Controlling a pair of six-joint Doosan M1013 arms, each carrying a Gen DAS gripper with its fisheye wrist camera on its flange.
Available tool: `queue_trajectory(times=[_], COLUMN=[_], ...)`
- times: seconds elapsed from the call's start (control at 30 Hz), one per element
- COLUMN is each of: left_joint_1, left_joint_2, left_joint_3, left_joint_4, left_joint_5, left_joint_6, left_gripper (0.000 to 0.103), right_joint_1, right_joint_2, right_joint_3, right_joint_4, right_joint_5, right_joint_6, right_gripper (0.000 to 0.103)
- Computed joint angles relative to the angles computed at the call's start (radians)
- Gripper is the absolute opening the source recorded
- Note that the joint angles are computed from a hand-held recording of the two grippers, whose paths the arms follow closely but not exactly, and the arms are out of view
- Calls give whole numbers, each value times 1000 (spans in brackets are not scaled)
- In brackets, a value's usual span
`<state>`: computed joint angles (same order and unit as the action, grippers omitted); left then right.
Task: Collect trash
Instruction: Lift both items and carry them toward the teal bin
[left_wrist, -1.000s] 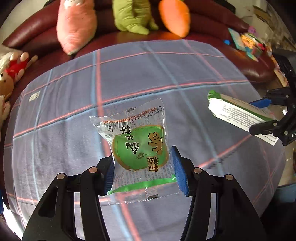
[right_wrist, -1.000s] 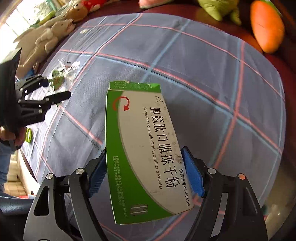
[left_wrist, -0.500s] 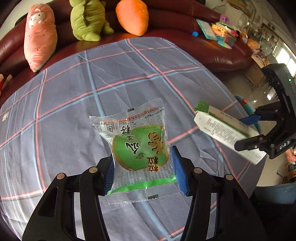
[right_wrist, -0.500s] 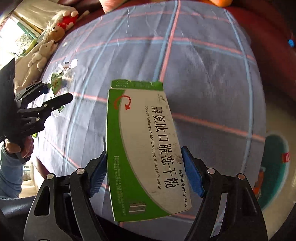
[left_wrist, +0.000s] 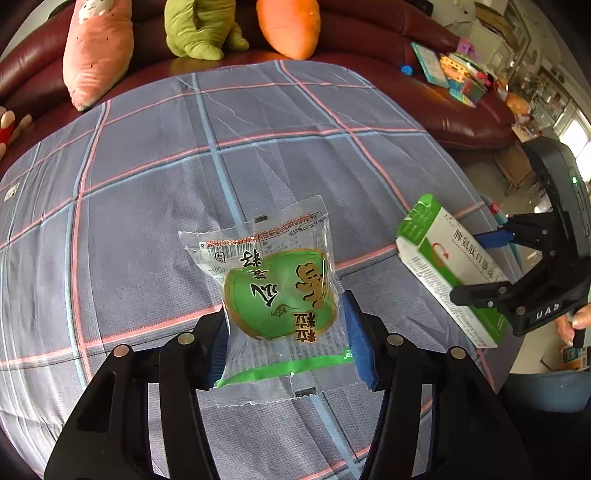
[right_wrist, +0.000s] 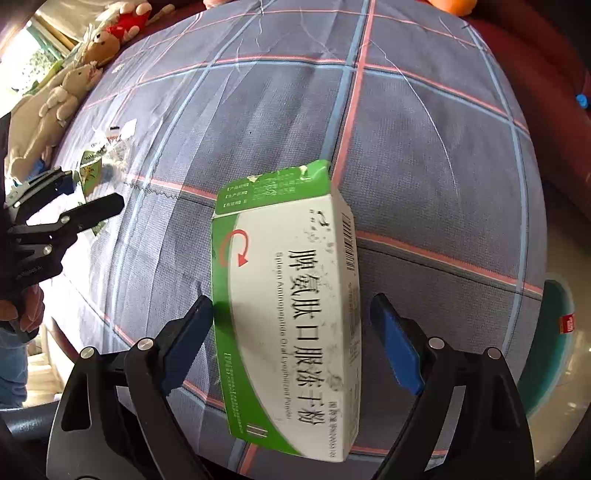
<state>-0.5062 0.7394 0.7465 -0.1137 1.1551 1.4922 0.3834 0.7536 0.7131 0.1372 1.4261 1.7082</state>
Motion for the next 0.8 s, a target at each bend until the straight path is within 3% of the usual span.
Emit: queue_trajectory(times=[0.2, 0.27, 0.37, 0.57, 0.8], left_joint_1=[11, 12, 10, -3, -41], left_joint_2=[-16, -17, -18, -10, 30], left_joint_3=[39, 43, 46, 24, -70], left_joint_4=[-36, -46, -55, -67, -73], left_joint_5=[-35, -37, -40, -32, 4], left_joint_6=[0, 3, 14, 33, 68], left_gripper=[56, 56, 56, 56, 56], right_joint_1=[26, 31, 25, -7, -55], right_joint_2=[9, 12, -13, -107, -230], right_joint_3=[-10, -8, 37, 171, 324], right_joint_4=[-87, -102, -73, 2, 24], right_joint_5=[35, 36, -5, -145, -318], right_joint_6=[3, 8, 19, 84, 156], right_gripper=[83, 76, 70, 69, 69])
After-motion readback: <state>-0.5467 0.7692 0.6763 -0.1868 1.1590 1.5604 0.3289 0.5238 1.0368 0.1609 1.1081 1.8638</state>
